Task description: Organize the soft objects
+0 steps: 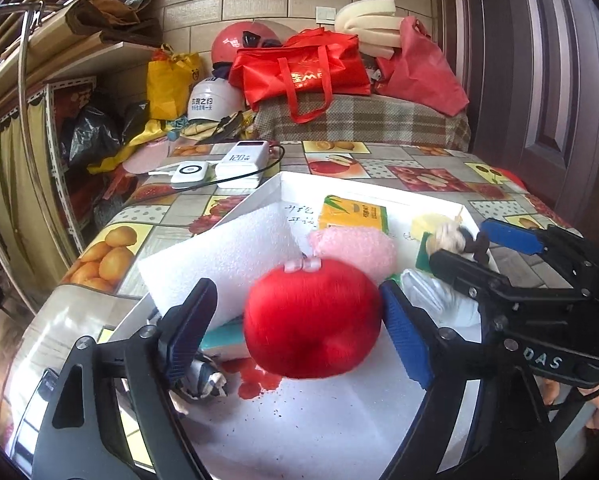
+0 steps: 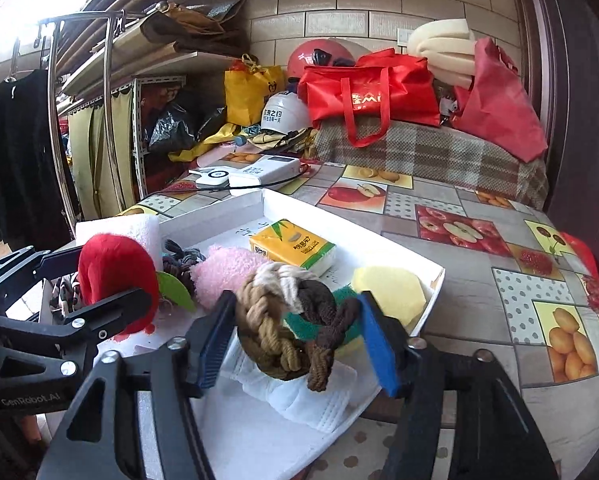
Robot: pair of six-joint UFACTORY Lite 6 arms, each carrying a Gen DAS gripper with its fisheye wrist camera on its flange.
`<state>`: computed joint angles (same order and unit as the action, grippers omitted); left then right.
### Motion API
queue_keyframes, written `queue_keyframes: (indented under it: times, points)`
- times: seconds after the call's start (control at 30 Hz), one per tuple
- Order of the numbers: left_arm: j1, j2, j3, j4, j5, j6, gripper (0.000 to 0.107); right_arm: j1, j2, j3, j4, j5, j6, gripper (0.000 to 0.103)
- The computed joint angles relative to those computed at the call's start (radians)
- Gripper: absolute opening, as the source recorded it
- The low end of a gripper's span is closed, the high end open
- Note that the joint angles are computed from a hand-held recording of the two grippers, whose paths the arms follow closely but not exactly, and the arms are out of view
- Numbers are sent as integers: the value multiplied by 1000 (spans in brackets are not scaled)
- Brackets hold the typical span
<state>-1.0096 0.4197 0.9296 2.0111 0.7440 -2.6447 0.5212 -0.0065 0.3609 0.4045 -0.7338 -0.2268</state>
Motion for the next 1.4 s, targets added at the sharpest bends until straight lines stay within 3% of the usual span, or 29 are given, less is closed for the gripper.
queue_keyframes:
  times: [0.07, 0.1, 0.23, 0.6, 0.97, 1.13, 1.4]
  points:
    - [-3, -10, -18, 6, 19, -20, 93, -6, 2, 2, 14, -2, 1, 85]
    - [-3, -13, -23, 10, 25, -26, 102, -20, 8, 6, -7, 0, 18, 89]
    - [-14, -26, -42, 28, 50, -40, 103, -34, 7, 1, 9, -9, 29, 103]
    - [-33, -26, -42, -5, 87, -24, 103, -8, 7, -6, 54, -36, 1, 103]
    - [-122, -27, -66, -110, 244, -5, 103, 49, -63, -88, 163, -114, -22, 103]
    - [-155, -26, -67, -136, 257, -3, 103, 114, -132, -163, 277, -197, -40, 103]
    - [-236, -9, -40, -204, 277, 36, 103, 150, -319, -301, 379, -178, -74, 103]
